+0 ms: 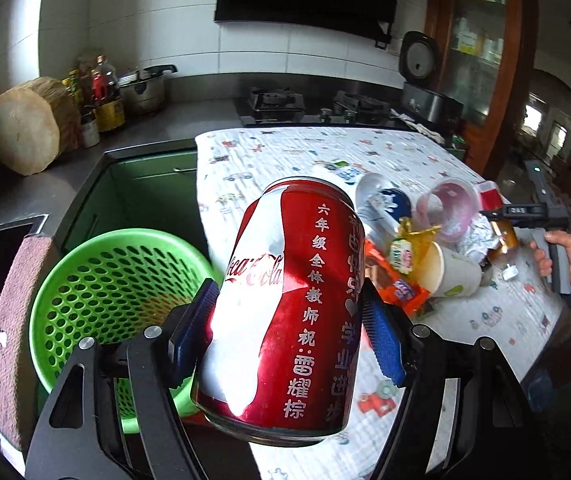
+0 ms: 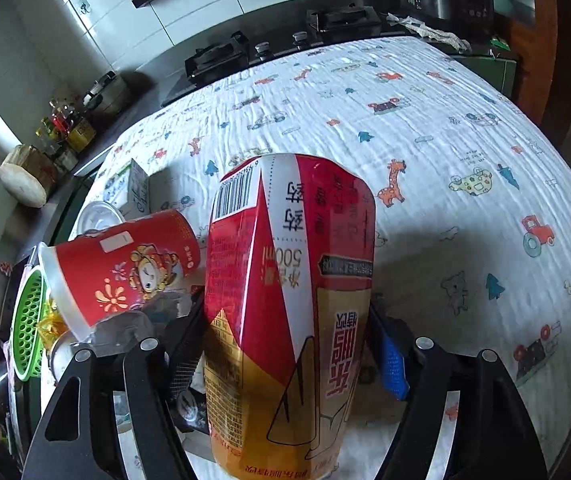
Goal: Collect trash
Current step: 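Drop the red can into the green basket while the right gripper grasps the drink bottle, then carry the orange drink bottle over the green basket and release it with the right gripper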
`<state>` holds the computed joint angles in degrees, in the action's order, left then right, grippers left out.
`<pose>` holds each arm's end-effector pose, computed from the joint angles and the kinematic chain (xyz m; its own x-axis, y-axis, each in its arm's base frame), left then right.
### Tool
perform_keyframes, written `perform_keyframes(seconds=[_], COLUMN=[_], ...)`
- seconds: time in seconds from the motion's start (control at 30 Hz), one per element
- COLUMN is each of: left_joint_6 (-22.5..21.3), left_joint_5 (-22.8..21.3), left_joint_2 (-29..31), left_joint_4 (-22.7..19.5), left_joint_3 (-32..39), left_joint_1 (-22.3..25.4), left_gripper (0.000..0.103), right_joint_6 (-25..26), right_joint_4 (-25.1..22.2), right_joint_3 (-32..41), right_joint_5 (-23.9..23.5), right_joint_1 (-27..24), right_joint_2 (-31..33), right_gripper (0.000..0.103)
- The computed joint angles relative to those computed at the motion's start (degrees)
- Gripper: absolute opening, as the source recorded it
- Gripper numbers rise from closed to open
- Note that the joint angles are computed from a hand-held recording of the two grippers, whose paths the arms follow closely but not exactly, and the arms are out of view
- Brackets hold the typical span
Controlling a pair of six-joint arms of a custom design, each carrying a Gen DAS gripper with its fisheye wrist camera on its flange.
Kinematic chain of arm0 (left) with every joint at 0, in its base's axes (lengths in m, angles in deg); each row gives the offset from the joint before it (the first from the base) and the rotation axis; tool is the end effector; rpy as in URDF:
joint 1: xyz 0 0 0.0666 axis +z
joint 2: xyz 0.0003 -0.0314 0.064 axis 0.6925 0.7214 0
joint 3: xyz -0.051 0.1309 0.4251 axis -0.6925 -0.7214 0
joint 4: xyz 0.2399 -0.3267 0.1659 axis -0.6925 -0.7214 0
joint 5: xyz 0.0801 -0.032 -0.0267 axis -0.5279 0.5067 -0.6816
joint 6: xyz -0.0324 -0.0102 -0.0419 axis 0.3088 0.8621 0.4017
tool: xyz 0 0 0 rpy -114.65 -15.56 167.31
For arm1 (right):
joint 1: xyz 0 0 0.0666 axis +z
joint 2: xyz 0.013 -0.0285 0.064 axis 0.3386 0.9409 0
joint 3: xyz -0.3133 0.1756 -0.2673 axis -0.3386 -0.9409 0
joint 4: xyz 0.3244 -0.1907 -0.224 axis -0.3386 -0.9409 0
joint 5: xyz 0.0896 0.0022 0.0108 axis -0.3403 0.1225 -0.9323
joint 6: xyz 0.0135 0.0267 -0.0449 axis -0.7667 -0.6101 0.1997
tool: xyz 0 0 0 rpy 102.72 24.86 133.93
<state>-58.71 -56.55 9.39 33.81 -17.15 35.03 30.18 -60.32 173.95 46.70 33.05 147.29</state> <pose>0.4754 -0.0742 0.4705 -0.6454 -0.0133 -0.7637 0.0832 0.9927 -0.0876 0.6500 0.1589 0.4233 -0.8544 0.0861 -0.5124 -0.0820 0.9515 0.2965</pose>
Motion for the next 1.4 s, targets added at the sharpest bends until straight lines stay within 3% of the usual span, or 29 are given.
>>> perform_keyframes(seconds=[0.3, 0.4, 0.53, 0.73, 1.07, 1.2, 1.4], left_joint_6=[5.64, 5.70, 5.90, 6.50, 5.75, 7.13, 9.58], left_joint_5=[0.20, -1.79, -1.70, -1.10, 0.40, 2.43, 0.93], left_joint_2=[3.26, 5.97, 9.68, 13.18, 13.74, 10.55, 2.39], left_joint_4=[-2.20, -3.89, -5.90, -7.58, -7.40, -4.98, -0.93], left_joint_3=[0.78, 1.79, 2.88, 3.42, 2.98, 1.05, -4.42], left_joint_1=[9.22, 10.68, 12.71, 14.24, 15.63, 16.95, 19.19], left_gripper=[0.070, 0.070, 0.070, 0.071, 0.071, 0.074, 0.079], right_joint_6=[2.80, 4.03, 6.76, 9.48, 11.34, 10.27, 7.91], right_joint_4=[2.77, 3.57, 4.70, 3.71, -1.45, -3.68, -9.75], right_joint_3=[-0.20, 0.65, 1.89, 7.49, 23.17, 30.68, 47.36], right_joint_5=[0.55, 1.59, 6.39, 5.59, 0.24, -2.30, -5.08], right_joint_1=[1.90, 3.44, 6.21, 10.12, 19.61, 22.69, 27.25], right_joint_2=[-4.73, -5.94, -7.63, -6.44, 5.36, 11.74, 24.17], right_gripper=[0.070, 0.070, 0.069, 0.070, 0.070, 0.070, 0.070])
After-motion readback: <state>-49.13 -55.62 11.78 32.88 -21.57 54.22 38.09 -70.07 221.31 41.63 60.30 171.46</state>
